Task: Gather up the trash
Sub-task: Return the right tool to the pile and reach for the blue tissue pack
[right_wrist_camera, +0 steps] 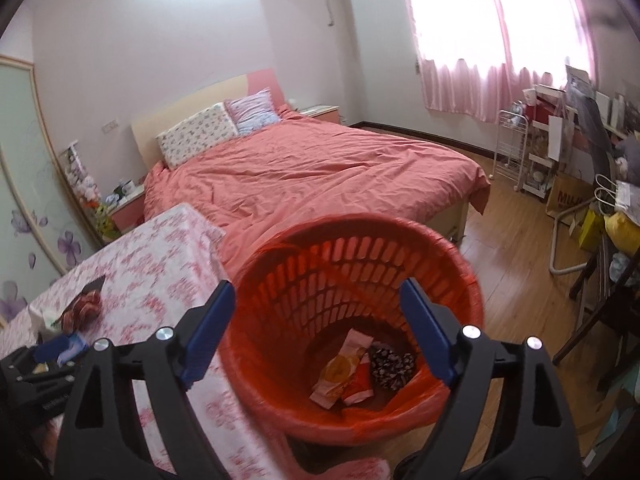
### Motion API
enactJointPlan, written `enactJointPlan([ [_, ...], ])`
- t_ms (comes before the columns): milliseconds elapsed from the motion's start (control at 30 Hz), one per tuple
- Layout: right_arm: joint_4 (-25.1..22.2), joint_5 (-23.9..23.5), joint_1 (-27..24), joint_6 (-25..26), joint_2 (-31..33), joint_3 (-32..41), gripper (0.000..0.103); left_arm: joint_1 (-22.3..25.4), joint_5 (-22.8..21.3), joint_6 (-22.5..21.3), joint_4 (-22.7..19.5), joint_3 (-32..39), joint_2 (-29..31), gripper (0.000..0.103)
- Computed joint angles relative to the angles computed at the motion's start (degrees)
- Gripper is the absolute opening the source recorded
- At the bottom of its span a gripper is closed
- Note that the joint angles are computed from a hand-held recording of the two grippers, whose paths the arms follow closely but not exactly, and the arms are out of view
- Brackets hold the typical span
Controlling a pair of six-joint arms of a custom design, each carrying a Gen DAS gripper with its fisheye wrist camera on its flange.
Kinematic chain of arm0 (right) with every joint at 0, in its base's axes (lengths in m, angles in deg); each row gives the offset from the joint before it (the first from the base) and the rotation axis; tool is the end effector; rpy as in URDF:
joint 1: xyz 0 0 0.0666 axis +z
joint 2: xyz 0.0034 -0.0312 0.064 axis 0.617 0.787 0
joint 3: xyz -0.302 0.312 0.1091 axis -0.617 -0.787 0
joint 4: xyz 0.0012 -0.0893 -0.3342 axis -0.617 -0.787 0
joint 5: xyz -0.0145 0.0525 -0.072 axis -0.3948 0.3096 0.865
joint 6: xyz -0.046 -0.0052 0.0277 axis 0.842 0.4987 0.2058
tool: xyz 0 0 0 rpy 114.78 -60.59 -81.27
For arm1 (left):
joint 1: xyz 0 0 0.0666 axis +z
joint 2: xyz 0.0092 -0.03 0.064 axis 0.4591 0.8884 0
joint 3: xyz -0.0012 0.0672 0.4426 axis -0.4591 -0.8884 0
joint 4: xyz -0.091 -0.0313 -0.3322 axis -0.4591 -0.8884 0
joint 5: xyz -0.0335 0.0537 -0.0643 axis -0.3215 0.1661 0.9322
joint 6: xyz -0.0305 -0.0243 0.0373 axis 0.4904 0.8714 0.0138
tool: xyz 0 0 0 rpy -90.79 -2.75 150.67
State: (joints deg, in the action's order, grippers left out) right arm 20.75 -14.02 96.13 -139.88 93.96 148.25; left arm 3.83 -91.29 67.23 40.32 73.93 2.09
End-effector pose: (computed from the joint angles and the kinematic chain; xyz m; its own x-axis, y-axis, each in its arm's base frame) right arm 0.2832 0.4002 0.3098 -0.4602 0.4271 -0.7783 0.4720 0.8602 0.1930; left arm 0.3456 -0.1485 0.3275 -0.6739 0.2705 -0.6875 0.3459 0.9378 0.0299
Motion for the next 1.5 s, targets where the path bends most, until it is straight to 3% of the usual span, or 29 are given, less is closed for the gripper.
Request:
enactJointPlan([
  [333,0.58,-3.93,2.49,9.45,8.79,12.19,0.083,17.23,-3.48,-1.27,5.51,-5.0,-3.38,0.087],
  [500,1.12,-6.26,3.07,14.45,13.61,19.42,0.083,24.72,-0.35,1.51,4.2,-3.31,0.39,0.087],
  [700,-0.98,-8.56,3.72,19.32,19.05,28.17,0.083,27.42,3.79,3.98,2.91,-1.1,4.1,0.086],
  [833,-2.61,-9.37,3.95,21.58,21.77,32.84,0.083,28.17,4.5,4.59,2.81,-0.46,5.45,0.072],
  [933,-3.48,-9.8,4.02,23.09,23.55,35.83,0.083,29.6,5.87,3.96,2.12,-0.31,5.94,0.064],
  [1133,-4.26,-12.57,3.61,26.46,27.76,42.99,0.083,33.88,6.65,0.37,1.86,-1.82,5.66,0.063],
  [1267,-6.28,-15.06,3.16,27.95,32.21,51.03,0.083,36.56,7.41,-0.96,2.06,-2.32,5.35,0.063],
  [1500,-16.12,-20.87,1.22,24.14,42.71,72.3,0.083,38.03,8.79,-2.53,2.9,-3.19,4.86,0.064],
])
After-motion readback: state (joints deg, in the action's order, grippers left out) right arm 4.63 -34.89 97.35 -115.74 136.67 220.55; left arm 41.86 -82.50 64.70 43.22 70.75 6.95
